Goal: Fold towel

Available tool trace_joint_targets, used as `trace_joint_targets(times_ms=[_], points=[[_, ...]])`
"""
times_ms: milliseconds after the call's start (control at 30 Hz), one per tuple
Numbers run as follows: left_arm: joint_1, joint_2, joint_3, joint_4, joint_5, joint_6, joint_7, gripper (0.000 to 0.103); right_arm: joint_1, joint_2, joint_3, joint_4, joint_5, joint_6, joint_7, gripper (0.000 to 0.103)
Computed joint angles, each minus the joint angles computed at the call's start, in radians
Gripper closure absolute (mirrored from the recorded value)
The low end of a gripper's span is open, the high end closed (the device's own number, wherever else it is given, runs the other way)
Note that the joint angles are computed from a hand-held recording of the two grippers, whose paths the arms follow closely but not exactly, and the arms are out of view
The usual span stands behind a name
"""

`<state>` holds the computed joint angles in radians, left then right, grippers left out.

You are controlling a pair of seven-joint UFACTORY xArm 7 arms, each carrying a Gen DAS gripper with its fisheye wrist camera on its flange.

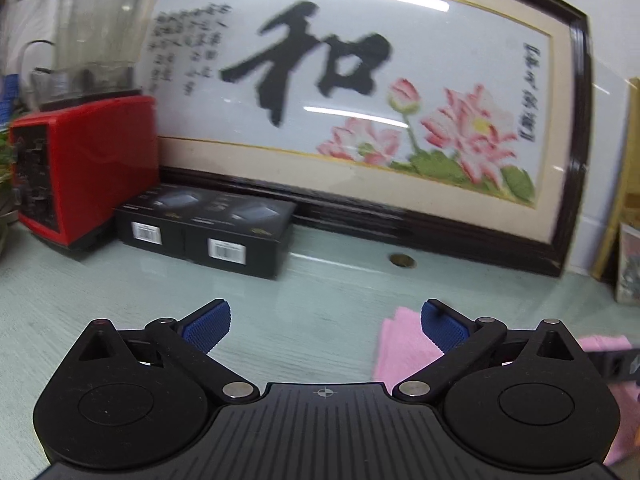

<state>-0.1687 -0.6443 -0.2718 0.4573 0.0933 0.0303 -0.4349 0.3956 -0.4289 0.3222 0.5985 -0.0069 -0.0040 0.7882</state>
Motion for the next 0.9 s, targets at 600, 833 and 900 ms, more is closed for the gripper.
trace_joint_targets(times_ms=[600,833,900], points=[[-0.245,-0.005,0.131,0.013,-0.076,0.256,0.427,0.001,0.006,-0.698,-0.029,-0.41,0.125,0.233,0.151,0.01],[-0.181,-0.033,0.092,-0.028,-0.075,0.143,0.382,0.0,-0.034,-0.809,-0.082,-0.463,0.067,0.345,0.186,0.01],[-0.152,-0.01,0.07,-0.008,-0.063,0.162,0.357,0.0,-0.025,-0.789,-0.115,-0.482,0.069,0.297,0.171,0.01]])
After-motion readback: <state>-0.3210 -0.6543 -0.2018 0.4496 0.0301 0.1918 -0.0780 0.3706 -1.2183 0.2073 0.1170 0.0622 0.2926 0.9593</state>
